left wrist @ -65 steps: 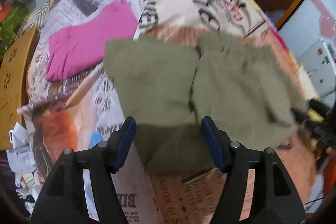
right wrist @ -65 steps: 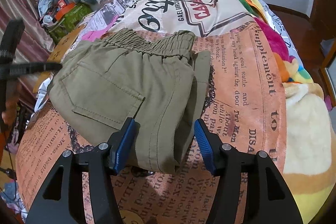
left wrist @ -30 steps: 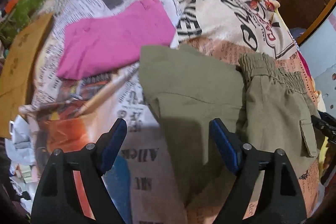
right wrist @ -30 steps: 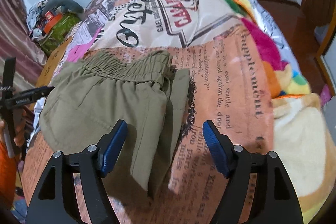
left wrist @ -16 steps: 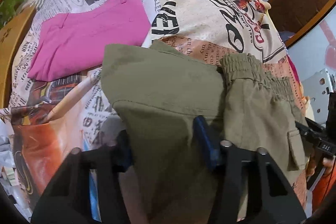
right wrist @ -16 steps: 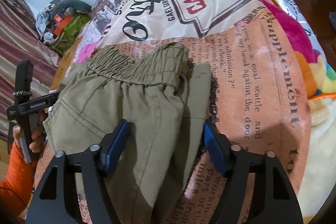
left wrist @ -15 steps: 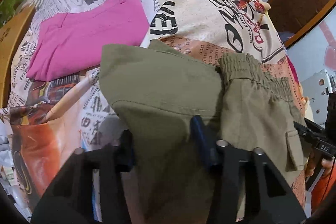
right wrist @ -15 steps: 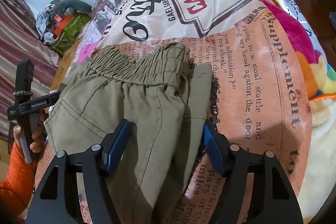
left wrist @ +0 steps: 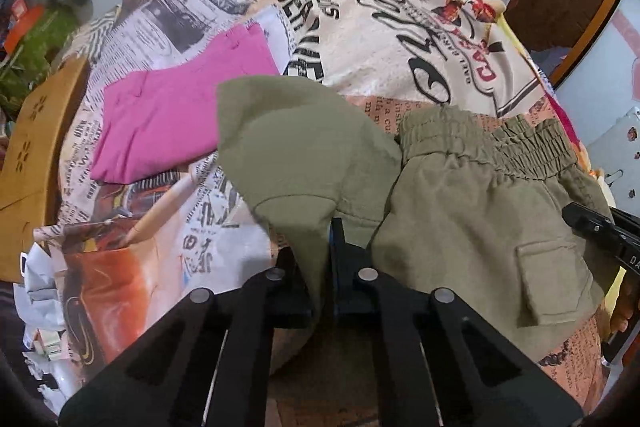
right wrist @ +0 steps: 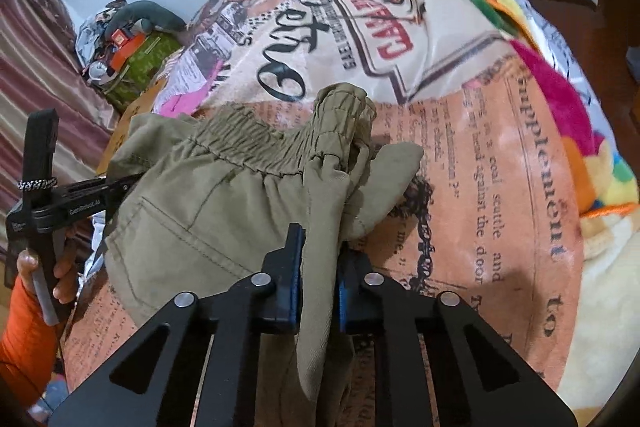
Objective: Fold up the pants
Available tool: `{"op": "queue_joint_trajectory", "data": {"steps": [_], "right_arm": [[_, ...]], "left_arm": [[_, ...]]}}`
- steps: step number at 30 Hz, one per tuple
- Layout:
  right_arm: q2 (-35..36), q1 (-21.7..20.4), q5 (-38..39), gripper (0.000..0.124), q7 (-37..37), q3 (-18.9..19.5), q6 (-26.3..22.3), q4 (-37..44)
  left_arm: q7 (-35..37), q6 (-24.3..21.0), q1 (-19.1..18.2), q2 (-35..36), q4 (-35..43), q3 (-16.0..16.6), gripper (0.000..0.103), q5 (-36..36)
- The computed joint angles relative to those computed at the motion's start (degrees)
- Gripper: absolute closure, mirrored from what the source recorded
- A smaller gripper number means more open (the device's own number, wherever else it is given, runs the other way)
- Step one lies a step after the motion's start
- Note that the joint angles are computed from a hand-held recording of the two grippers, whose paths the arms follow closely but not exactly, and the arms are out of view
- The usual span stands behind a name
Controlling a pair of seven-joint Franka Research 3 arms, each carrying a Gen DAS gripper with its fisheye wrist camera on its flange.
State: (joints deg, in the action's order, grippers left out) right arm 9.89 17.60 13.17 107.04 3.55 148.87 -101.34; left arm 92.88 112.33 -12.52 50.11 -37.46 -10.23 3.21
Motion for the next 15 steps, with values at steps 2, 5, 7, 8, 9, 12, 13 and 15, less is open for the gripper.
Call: {"op": "queue_joint_trajectory", "data": {"steps": [2,5,7,8,9,12,13,15], "right_arm": [[-0.5,0.4,-1.5,0.114,-0.1,-0.1,0.6,0.1],[-0.8,1.0,-3.7,0.115,0.3,-0.1,1.1,1.0],[-0.8,1.5,-5.4,0.115,0.7,-0.2,1.1,1.9],[-0.7,1.6,-6.0,0.115,0.9,-0.2,1.2,2.4],[-0.4,1.7,-6.3,0.115,1.0,-0.2,1.1,3.0],[0.2,2.5,-8.4,0.115,1.4,-0.2,0.8,4.9],[0.6,2.7,-9.2,0.115,1.6,-0.3,0.9,5.8],[1.4,3.1,-10.1,0.115,1.9,-0.3,0.8,7.5]], "left_arm": [[-0.5,3.0,0.8,-3.4,-5.4,-0.3,0.097,-0.4],[-1.4,3.0,1.3,-4.5,-6.2,-0.5,0.098,-0.6],[-1.6,3.5,1.6,-5.2,-6.5,-0.6,0.098,-0.8],[-1.5,3.9,1.8,-5.8,-7.1,-0.7,0.099,-0.8],[-1.5,4.6,2.0,-6.5,-8.0,-0.7,0.099,-0.8],[-1.4,7.4,2.7,-9.0,-10.7,-0.6,0.099,-0.6],[-1.3,7.8,2.9,-9.4,-10.9,-0.6,0.099,-0.5],[-1.3,8.0,3.0,-9.7,-10.1,-0.2,0.099,0.2]]}}
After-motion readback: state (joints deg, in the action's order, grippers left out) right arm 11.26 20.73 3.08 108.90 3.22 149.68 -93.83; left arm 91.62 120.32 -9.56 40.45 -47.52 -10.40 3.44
